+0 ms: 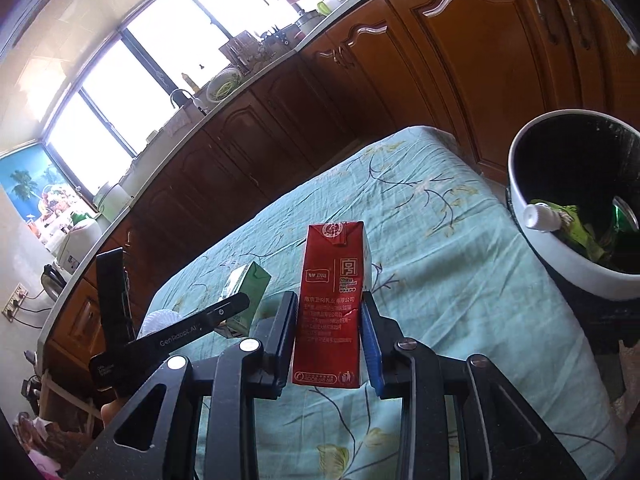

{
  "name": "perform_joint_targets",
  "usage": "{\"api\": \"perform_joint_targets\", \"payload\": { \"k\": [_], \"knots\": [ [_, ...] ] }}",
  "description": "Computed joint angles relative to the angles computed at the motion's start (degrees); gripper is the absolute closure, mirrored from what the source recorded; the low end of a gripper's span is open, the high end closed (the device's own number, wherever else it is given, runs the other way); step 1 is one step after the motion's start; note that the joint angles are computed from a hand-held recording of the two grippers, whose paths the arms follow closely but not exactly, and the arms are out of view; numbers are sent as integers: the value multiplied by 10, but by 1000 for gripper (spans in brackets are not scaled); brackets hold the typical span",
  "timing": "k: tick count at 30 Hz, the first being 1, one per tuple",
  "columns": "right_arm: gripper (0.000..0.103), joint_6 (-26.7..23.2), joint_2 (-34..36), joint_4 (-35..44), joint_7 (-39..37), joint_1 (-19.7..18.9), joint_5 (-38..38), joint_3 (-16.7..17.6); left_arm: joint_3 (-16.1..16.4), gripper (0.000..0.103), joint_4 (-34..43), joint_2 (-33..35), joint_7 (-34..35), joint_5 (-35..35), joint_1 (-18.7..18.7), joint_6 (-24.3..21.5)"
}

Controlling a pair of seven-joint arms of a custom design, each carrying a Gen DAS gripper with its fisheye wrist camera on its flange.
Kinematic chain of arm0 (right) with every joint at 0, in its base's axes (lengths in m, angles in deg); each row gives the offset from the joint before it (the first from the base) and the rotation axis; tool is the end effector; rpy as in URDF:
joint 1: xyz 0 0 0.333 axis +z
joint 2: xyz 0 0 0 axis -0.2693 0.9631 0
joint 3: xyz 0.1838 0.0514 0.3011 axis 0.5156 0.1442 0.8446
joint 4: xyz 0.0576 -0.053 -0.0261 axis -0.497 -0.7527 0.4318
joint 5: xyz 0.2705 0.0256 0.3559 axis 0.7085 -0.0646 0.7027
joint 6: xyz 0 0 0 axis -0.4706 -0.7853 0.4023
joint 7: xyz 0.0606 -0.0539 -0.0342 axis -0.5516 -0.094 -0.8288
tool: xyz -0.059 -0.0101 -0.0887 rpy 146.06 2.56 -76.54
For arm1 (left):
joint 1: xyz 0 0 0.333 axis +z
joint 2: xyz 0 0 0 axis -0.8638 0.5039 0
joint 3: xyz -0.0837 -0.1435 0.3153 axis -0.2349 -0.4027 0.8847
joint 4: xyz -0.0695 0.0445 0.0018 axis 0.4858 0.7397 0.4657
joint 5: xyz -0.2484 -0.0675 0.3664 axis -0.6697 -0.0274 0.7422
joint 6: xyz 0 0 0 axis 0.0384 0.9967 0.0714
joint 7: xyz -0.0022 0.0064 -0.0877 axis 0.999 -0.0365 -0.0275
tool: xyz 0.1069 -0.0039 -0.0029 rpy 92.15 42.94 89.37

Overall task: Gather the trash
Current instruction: 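Carry both cartons over the bin and open both tools to drop them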

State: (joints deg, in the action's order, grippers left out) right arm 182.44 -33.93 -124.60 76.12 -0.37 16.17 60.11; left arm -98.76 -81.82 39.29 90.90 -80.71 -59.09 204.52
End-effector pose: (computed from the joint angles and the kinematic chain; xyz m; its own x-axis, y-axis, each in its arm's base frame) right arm 0.5208 0.1656 0.4084 -0.1587 -0.8358 -0.5255 -0.5872 0.5078 -0.6303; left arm 0.6676 -0.0929 0.4062 -0.3665 -0.9062 0.2110 -0.7805 0.1760 -0.5998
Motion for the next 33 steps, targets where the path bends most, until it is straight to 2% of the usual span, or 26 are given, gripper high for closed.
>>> {"api": "perform_joint_targets", "payload": {
  "k": [4,6,7,12,23,33],
  "knots": [
    [72,16,-33,-35,-55,-14,89,32,-17,56,-34,-40,85,-72,2,-29],
    [72,19,-40,-44,-56,-21,96,40,-15,56,-49,-59,119,-99,-8,-46],
    [72,25,-49,-53,-79,-33,132,60,-14,56,-57,-70,135,-110,-15,-51],
    [72,34,-69,-76,-85,-50,159,81,-2,57,-86,-107,188,-135,-52,-66],
    [72,59,-137,-141,-100,-97,235,145,9,57,-110,-139,220,-144,-100,-60],
    [72,57,-196,-187,-66,-153,234,183,9,57,-120,-158,236,-155,-126,-55]
  ]
}}
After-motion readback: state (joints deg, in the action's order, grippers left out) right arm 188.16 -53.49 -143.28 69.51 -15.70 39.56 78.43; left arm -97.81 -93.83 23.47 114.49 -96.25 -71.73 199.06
